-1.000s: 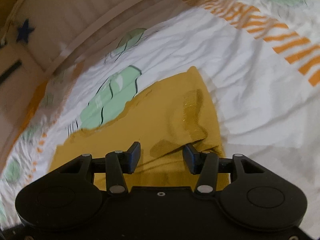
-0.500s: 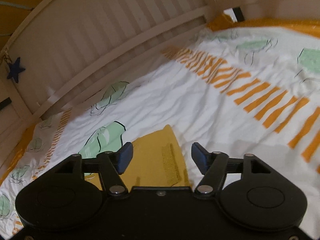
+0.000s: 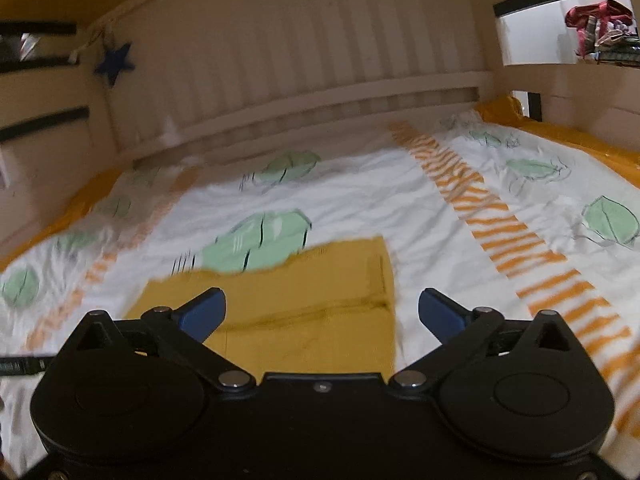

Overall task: Fold small clothes
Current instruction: 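Move both grippers above the sweater toward its glittery hem, then lower both grippers onto the glittery hem and close them on it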

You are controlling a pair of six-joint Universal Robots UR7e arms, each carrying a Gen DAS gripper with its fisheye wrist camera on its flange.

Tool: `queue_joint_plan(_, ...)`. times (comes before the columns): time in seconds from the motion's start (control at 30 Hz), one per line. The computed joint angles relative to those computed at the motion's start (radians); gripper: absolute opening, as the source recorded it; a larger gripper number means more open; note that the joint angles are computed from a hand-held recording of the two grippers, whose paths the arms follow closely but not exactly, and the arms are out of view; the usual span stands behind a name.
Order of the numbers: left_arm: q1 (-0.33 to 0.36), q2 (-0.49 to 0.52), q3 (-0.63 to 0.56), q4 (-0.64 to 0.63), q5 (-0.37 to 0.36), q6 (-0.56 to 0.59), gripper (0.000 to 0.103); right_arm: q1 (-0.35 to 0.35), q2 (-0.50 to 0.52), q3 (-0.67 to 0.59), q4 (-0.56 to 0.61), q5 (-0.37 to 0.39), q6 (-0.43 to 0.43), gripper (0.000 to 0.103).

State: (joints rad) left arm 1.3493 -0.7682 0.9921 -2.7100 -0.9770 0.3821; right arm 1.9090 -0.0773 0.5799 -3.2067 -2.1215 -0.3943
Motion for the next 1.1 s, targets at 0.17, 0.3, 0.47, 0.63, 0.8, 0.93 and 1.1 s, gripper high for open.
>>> queue_joint_plan(0.17,-0.006,-0.105,0.156,0.009,-0.003,-0.056,0.083,-0.006,-0.138,0.254,-0.011,0.005,0.085,0.103)
queue_joint_plan(0.3,-0.012,-0.175,0.261,-0.009,-0.004,-0.070,0.083,-0.007,-0.217,0.398,-0.021,0.014,0.161,0.103)
queue_joint_plan(0.47,-0.009,-0.242,0.366,-0.035,-0.017,-0.088,0.083,-0.009,-0.284,0.522,-0.025,0.035,0.244,0.103)
queue_joint_plan(0.63,-0.007,-0.274,0.439,-0.092,0.017,-0.047,0.083,-0.009,-0.314,0.586,-0.034,0.049,0.282,0.103)
queue_joint_plan(0.8,-0.003,-0.294,0.487,-0.132,0.035,-0.028,0.083,-0.012,-0.327,0.619,0.002,0.052,0.312,0.103)
queue_joint_plan(0.93,0.005,-0.294,0.492,-0.127,0.043,-0.030,0.083,-0.011,-0.325,0.616,0.040,0.041,0.318,0.103)
queue_joint_plan(1.1,0.023,-0.281,0.442,-0.020,0.022,-0.110,0.083,-0.017,-0.327,0.611,0.108,0.031,0.364,0.103)
